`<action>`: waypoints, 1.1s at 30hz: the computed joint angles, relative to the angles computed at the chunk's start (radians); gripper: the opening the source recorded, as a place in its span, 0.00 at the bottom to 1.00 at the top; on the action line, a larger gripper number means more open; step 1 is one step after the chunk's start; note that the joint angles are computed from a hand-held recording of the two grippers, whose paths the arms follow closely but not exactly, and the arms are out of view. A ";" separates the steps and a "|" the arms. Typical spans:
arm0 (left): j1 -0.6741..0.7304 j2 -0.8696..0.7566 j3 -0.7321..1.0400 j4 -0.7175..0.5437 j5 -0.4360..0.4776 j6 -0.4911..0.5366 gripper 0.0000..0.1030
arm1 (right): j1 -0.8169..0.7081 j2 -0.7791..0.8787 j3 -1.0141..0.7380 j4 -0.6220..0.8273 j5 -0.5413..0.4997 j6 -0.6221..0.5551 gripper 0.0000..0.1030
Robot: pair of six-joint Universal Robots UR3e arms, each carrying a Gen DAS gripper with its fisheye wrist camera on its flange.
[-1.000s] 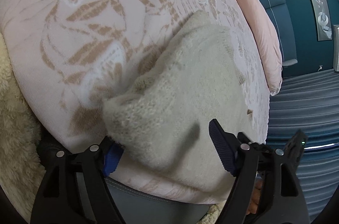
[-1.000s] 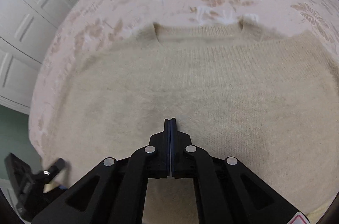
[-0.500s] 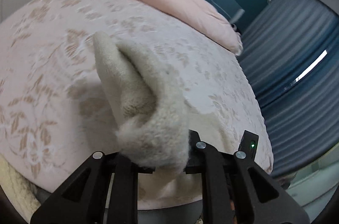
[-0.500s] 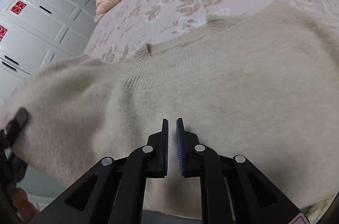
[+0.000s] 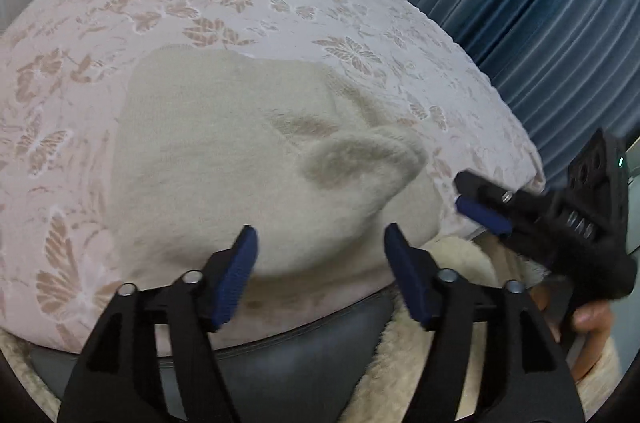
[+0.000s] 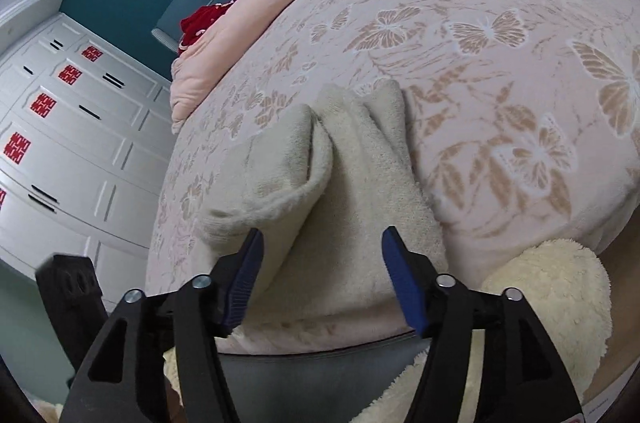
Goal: Fold small clothes
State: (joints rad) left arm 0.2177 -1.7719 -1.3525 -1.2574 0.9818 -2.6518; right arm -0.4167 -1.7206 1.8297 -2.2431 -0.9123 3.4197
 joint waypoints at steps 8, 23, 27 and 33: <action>0.037 0.085 -0.254 0.269 0.230 -0.002 0.80 | 0.148 0.202 -0.195 -0.008 0.014 0.136 0.80; 0.088 -0.020 -0.145 0.155 0.173 -0.076 0.20 | 0.213 0.301 -0.396 -0.221 0.111 0.190 0.09; 0.049 -0.027 -0.149 0.160 0.222 -0.070 0.15 | 0.119 0.155 -0.188 -0.135 -0.036 0.036 0.09; 0.008 -0.045 -0.152 0.162 0.275 -0.067 0.13 | 0.027 0.090 0.066 -0.111 -0.050 0.064 0.09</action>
